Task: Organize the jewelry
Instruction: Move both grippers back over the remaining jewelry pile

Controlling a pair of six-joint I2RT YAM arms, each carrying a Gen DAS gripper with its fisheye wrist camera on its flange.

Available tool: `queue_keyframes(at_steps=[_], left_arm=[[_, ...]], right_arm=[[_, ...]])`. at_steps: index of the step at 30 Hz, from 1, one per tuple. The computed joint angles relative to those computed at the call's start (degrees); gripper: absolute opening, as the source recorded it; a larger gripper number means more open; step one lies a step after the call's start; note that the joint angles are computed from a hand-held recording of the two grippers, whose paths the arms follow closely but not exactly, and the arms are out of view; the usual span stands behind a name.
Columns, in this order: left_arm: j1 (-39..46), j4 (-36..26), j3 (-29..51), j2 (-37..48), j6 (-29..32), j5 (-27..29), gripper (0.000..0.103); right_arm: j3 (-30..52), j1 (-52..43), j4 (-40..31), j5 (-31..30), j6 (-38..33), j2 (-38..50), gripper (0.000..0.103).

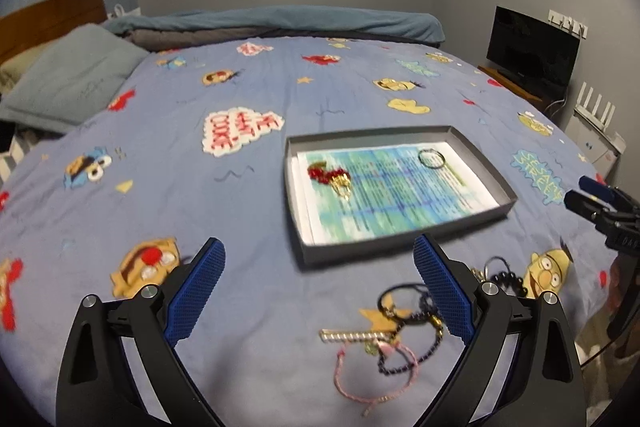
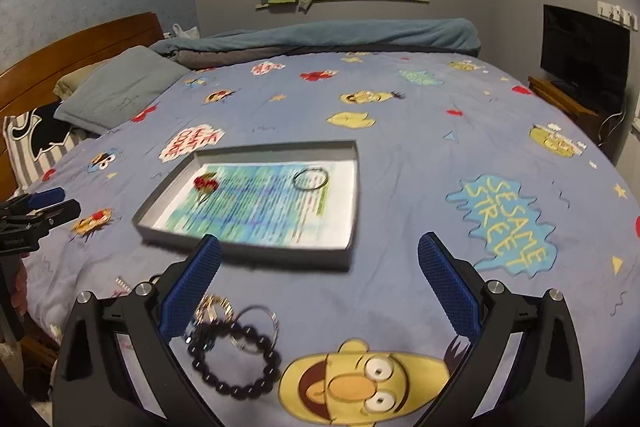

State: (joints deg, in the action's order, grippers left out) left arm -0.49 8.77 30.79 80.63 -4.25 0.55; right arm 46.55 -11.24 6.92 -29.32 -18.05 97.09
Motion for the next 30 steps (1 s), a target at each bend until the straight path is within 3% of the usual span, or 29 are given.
queue_keyframes(at_steps=[4, 12, 21, 30], left_arm=[[-2.0, 0.8, -3.0, -1.5, 0.2, -4.2, 0.095], [-5.3, 6.5, -10.8, -1.9, -0.2, -6.8, 0.095], [-8.0, 15.0, -14.3, 9.3, -1.8, -7.5, 0.095], [-10.1, 20.0, -14.2, 15.2, -1.7, -9.5, 0.095]], right_arm=[[-3.7, -0.1, 2.3, 0.4, -1.5, -1.2, 0.097], [-8.7, -0.1, 4.4, 0.3, -4.4, -1.5, 0.097], [-11.9, -1.2, 8.0, -0.4, -6.0, 1.1, 0.097], [-13.0, -0.8, 10.3, 1.2, -7.3, 6.1, 0.097]])
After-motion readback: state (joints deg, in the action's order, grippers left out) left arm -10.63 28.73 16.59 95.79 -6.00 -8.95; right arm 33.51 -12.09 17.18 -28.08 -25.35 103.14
